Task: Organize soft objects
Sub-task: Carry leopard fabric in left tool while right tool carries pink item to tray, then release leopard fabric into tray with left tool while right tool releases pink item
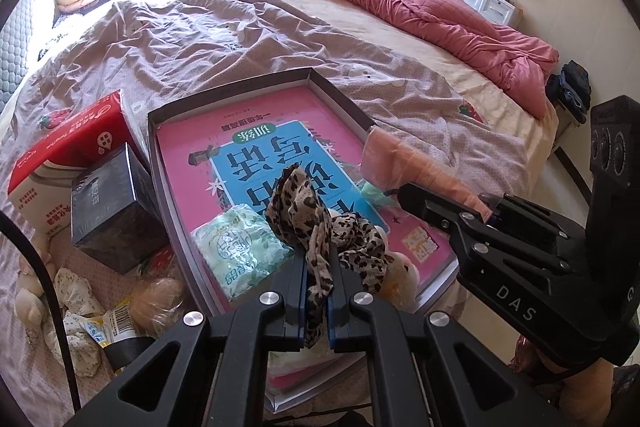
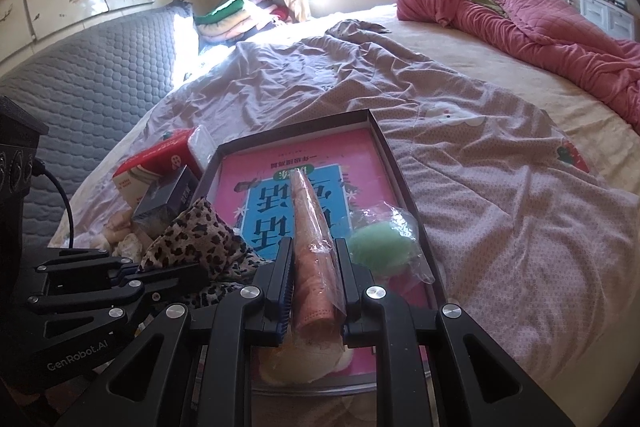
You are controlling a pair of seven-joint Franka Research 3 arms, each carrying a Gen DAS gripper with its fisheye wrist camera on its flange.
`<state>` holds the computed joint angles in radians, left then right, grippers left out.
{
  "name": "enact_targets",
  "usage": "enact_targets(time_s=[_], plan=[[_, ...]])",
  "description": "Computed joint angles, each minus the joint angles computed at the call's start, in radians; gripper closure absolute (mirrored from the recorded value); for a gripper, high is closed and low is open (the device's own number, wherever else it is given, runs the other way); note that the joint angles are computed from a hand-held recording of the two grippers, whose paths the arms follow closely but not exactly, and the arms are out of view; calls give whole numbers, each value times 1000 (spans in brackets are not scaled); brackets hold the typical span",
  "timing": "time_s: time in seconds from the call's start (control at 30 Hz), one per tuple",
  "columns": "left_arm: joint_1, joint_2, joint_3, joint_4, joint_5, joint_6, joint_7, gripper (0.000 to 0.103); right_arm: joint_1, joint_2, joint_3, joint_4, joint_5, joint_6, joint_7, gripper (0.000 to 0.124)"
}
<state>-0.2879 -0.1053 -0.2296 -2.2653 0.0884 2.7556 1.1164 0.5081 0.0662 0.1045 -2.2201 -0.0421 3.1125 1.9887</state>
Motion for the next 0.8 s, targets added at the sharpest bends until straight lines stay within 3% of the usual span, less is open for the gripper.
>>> enact_targets(time_s=[0.47,0.8], plan=[[5,0,7,-14,-11,16,-7,96,52,64,-68,71,-132,-54,103,104],[9,6,5,-13,0,17,-18,96,55,100,-62,103,-106,-76,67,103]])
